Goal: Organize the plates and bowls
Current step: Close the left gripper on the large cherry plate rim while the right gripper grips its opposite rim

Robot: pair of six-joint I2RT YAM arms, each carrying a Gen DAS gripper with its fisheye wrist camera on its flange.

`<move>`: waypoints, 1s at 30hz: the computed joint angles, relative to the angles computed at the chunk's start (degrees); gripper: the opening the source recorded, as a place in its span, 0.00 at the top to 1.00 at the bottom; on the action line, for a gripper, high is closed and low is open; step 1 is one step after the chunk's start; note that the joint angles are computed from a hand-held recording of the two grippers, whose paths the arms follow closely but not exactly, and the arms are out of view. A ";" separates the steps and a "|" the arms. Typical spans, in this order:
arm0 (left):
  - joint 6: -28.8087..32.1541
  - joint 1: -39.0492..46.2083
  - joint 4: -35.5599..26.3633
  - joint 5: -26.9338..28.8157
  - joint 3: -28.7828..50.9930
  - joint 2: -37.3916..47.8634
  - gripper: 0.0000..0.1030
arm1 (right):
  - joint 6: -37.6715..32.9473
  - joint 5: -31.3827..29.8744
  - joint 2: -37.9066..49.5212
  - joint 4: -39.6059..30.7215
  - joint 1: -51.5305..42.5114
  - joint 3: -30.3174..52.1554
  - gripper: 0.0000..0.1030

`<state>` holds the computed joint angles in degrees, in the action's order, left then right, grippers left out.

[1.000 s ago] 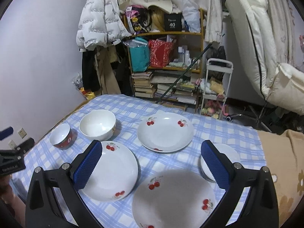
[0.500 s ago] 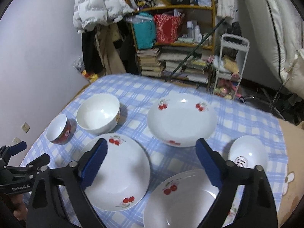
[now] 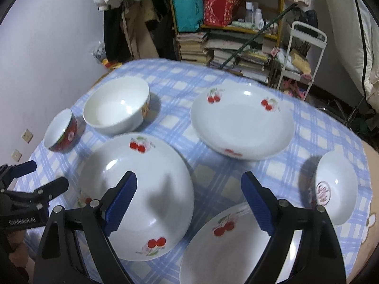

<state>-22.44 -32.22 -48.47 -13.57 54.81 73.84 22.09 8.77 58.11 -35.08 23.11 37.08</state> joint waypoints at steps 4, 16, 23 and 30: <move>1.03 1.38 0.95 1.92 0.13 2.34 0.01 | -1.51 -0.35 2.74 1.27 0.43 -0.96 0.09; 2.97 2.30 3.14 5.94 -0.30 6.39 0.32 | -2.16 -2.00 7.66 7.16 -2.98 -3.60 0.43; 2.88 5.52 4.17 14.25 -0.45 9.01 0.68 | -3.37 -3.80 11.10 9.13 -2.33 -3.14 0.67; 1.91 7.28 6.06 18.24 -1.19 9.81 0.88 | -4.81 -5.23 12.91 10.50 -2.30 -3.23 0.81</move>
<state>-20.53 -24.93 -42.41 4.67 53.62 83.65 17.28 3.54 71.02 -24.58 20.81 33.85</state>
